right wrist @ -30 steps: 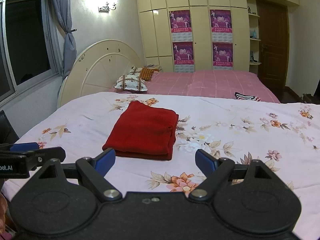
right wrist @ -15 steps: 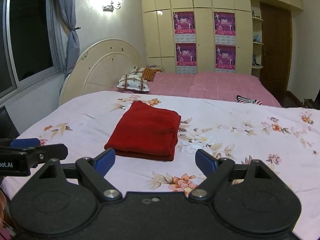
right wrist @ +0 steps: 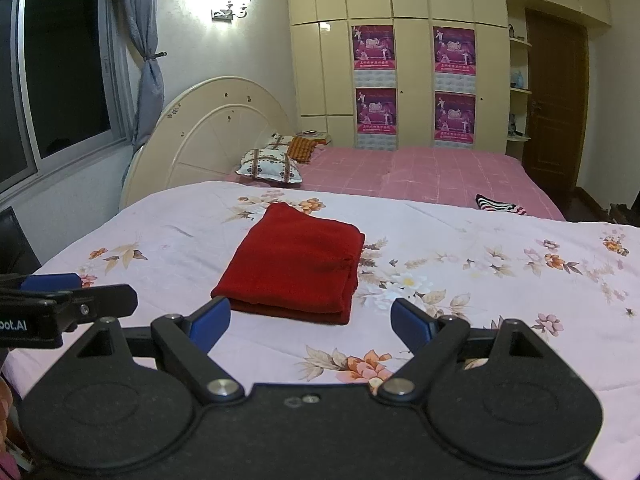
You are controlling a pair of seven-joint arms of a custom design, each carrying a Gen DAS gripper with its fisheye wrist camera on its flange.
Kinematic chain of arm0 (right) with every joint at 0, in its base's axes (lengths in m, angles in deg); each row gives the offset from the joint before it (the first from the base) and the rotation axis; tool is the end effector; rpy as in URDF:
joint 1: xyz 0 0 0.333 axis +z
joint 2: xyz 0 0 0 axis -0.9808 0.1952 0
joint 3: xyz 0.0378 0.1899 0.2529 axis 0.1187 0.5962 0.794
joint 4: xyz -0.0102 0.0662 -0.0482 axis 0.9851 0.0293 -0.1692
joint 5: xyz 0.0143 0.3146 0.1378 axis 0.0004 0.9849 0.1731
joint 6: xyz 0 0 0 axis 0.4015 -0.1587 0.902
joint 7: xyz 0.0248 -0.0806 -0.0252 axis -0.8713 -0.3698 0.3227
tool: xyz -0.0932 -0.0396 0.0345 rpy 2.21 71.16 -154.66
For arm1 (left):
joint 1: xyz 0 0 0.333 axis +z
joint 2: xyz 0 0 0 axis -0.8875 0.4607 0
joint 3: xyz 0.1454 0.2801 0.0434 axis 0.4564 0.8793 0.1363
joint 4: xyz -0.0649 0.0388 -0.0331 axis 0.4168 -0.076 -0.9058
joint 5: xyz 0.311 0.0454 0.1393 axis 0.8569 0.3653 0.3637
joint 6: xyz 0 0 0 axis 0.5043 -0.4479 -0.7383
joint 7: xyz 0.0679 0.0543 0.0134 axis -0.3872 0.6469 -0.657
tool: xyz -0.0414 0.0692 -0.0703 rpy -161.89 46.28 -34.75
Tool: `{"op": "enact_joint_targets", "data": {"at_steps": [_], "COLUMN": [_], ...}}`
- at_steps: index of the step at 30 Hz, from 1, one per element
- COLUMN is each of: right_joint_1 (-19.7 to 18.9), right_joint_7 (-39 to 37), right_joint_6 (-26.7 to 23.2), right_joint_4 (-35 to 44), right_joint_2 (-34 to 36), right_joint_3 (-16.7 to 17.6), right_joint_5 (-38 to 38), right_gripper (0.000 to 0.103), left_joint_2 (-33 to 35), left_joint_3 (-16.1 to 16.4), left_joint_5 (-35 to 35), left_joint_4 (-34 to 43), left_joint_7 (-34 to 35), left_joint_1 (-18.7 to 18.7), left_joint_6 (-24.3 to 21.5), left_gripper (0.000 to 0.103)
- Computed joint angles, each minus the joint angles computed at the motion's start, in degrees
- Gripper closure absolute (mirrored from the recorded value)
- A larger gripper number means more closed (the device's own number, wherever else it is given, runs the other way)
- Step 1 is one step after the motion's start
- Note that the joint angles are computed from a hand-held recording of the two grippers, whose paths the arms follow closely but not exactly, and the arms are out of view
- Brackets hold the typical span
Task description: Fold small clothes
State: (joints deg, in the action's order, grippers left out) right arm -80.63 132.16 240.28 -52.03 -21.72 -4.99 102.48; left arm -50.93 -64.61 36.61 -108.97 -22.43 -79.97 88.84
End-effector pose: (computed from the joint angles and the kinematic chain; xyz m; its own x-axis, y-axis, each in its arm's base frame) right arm 0.6394 0.0576 0.5833 0.2620 -0.9640 -0.0448 -0.5086 -0.0985 -0.8553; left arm 0.6835 -0.2115 0.6071 -0.0769 -0.9803 0.1818 -0.5176 -0.1166 -0.8476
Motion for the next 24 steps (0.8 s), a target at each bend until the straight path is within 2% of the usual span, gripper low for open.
{"op": "enact_joint_targets", "data": {"at_steps": [24], "right_joint_1": [-0.2], "right_joint_7": [-0.6], "right_joint_6": [-0.7], "right_joint_4": [0.6], "right_joint_2": [0.3], "right_joint_3": [-0.1], "right_joint_5": [0.7], "right_gripper": [0.017], "left_joint_2": [0.4], "left_joint_3": [0.0], "left_joint_5": [0.3], "left_joint_4": [0.7], "left_joint_7": [-0.5], "left_joint_1": [-0.1], "left_joint_6": [-0.5], "left_gripper": [0.0]}}
